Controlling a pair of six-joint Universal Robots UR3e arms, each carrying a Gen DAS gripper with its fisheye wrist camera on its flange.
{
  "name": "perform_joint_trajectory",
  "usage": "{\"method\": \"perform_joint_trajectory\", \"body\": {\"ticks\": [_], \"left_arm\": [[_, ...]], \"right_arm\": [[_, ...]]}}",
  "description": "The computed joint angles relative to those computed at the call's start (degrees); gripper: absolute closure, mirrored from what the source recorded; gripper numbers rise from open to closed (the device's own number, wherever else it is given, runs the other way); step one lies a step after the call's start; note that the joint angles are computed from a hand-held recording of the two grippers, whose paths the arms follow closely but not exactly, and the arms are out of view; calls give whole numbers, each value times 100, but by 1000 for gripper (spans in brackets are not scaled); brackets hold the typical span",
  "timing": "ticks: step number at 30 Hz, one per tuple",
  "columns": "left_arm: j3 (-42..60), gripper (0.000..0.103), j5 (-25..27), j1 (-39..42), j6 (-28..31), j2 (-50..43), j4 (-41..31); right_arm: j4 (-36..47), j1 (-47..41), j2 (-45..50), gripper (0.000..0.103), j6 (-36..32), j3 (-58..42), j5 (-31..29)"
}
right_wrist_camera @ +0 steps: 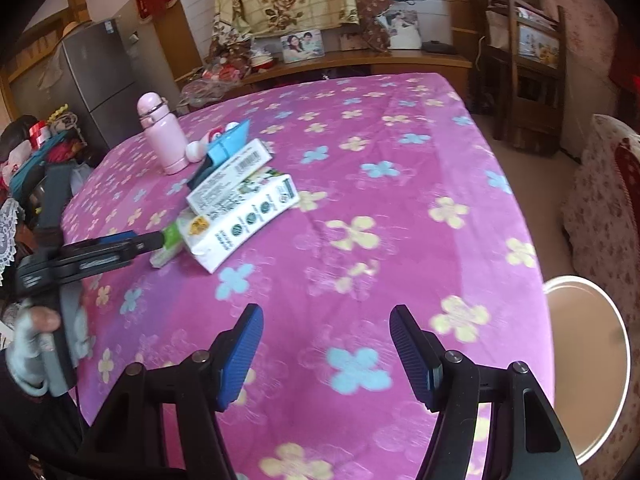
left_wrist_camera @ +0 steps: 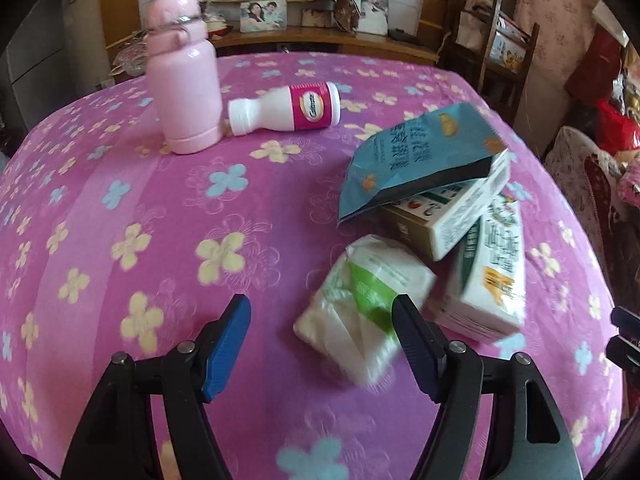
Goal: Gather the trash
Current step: 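Move both tools back to the remaining trash on the table, then grasp the green-labelled tissue pack with the left tool while the right tool grasps the milk carton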
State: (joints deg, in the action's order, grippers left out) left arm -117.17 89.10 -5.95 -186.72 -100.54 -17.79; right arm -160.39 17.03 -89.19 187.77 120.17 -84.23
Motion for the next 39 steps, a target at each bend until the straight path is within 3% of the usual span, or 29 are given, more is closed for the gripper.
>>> {"method": "perform_joint_trajectory", "body": {"ticks": [5, 6, 11, 14, 18, 24, 32, 34, 36, 39], "left_arm": [[184, 31, -490, 68, 111, -280, 145], [194, 40, -726, 113, 142, -305, 142], [388, 64, -1042, -242, 229, -359, 32], [470, 72, -1369, -522, 208, -367, -69], [423, 77, -1069, -945, 132, -279, 43], [144, 83, -1084, -753, 16, 148, -236], [-505, 82, -1149, -205, 169, 928, -674], [-619, 69, -1421, 25, 200, 1069, -861], [-717, 41, -1454, 88, 172, 1128, -766], [-774, 36, -1436, 25, 59, 1106, -453]], "right_arm": [[52, 22, 215, 34, 16, -178, -5], [49, 6, 248, 34, 19, -189, 4], [-9, -99, 247, 34, 39, -127, 35], [-32, -206, 158, 34, 53, -38, 64], [4, -320, 74, 34, 54, -14, 112], [-12, -298, 400, 34, -59, -418, 286], [720, 93, 1699, 31, -702, -2142, 357], [1025, 205, 2107, 31, -915, -2723, 259], [1390, 256, 2492, 31, -1018, -3288, 187], [1809, 238, 2942, 31, -1039, -3877, 169]]}}
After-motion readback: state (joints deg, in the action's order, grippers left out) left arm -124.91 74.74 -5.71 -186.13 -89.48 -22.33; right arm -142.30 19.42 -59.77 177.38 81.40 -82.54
